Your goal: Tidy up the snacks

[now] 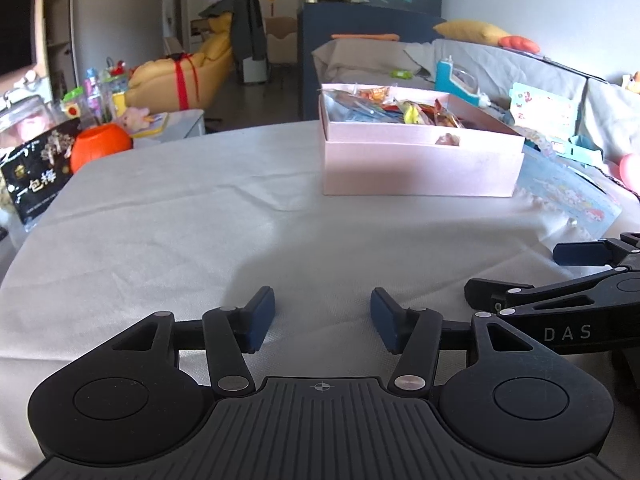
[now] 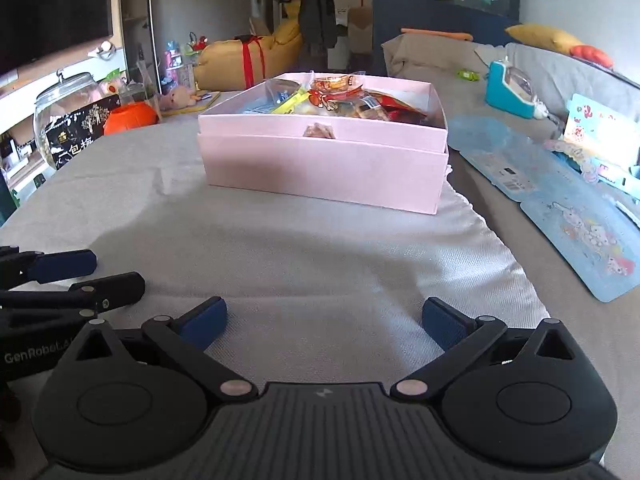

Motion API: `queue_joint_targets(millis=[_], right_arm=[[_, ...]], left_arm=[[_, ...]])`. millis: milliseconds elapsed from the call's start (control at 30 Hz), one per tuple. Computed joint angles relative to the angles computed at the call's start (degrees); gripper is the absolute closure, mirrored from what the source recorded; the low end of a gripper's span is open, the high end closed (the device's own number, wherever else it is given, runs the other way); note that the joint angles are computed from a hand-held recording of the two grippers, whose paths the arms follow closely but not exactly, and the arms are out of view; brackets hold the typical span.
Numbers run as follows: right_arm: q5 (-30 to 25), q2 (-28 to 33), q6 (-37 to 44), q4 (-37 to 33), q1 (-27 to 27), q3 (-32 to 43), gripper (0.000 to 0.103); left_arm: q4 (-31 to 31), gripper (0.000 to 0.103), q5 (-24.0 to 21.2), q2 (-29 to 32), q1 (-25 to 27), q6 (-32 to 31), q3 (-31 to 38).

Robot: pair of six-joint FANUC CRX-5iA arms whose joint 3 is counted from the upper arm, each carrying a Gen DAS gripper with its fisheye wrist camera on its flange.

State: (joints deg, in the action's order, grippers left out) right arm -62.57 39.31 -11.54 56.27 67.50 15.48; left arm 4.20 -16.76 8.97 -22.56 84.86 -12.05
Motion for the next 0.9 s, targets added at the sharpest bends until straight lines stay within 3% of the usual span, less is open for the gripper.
queue_joint_targets(millis=[900], right_arm=[[-0.1,0.1,0.2,-0.1,-0.2,0.3,0.0]], left_arm=[[0.8,0.044,0.3,-0.1,0.2,-0.8,-0.4]])
